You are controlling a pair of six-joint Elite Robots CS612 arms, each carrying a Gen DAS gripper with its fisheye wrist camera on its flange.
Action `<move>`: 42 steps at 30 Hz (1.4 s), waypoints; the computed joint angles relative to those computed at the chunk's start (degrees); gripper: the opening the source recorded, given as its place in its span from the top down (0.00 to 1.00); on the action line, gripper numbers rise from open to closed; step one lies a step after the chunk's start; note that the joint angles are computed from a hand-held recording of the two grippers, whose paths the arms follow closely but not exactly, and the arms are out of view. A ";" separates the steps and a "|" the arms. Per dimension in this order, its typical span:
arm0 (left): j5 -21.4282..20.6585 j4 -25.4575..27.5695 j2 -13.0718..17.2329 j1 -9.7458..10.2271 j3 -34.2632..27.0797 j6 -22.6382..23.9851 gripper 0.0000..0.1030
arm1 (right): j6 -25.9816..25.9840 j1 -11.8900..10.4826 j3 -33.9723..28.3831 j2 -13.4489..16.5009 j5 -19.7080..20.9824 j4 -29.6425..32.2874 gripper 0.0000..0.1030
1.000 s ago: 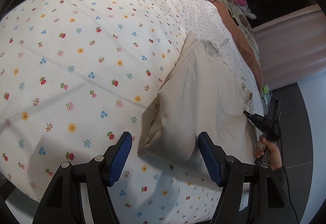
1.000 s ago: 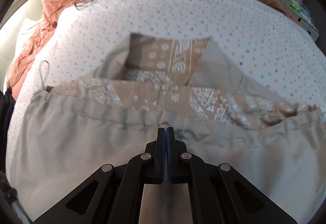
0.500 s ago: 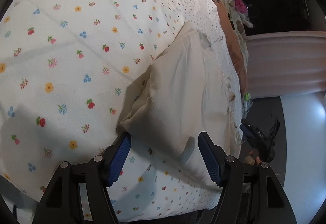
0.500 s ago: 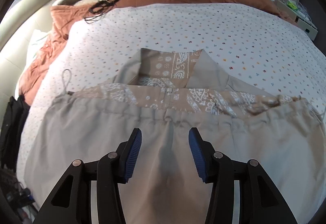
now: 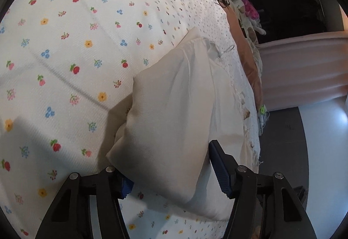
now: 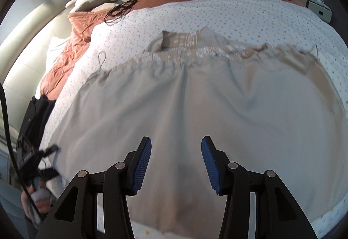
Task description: Fold large clothes
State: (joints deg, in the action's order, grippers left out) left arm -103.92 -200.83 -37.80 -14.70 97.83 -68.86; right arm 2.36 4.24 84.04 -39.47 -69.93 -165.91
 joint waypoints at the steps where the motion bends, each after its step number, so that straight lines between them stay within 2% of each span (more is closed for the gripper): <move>1: 0.34 -0.42 0.19 0.03 -0.13 -0.04 0.47 | 0.06 0.01 0.79 -0.27 -0.03 -0.29 0.53; 2: 0.82 -0.54 0.31 0.07 -0.21 -0.18 0.51 | 0.27 0.03 1.86 -0.62 -0.04 -0.75 0.53; 4: 1.11 -0.99 0.52 0.31 -0.05 -1.18 0.67 | 0.84 0.16 3.44 -1.15 0.02 -1.13 0.53; 9: 1.74 -4.84 0.70 0.14 0.99 -1.64 0.85 | 0.95 0.80 6.12 -2.02 1.09 -1.12 0.54; 12: 1.53 -5.65 0.14 0.04 1.80 -2.39 0.89 | 0.39 1.56 6.78 -2.30 -0.92 1.56 0.55; 15: 2.53 -6.42 -0.74 -0.42 2.78 -1.46 0.91 | 2.00 1.63 7.27 -2.56 -2.18 2.81 0.63; 19: 3.69 -8.18 -1.25 -0.94 3.60 -2.27 0.92 | 3.48 2.05 6.74 -2.49 -4.28 2.33 0.63; 28: 4.78 -7.19 -2.15 -1.46 3.98 -2.25 0.93 | 3.38 2.74 3.89 -1.09 -6.55 5.51 0.65; 35: 3.74 -5.89 -1.79 -1.10 3.11 -2.53 0.93 | 3.62 3.33 0.55 0.67 -9.12 8.79 0.81; 42: 2.60 -4.67 -1.19 -0.71 2.80 -4.09 0.92 | 4.50 3.46 -3.93 2.64 -9.44 11.10 0.89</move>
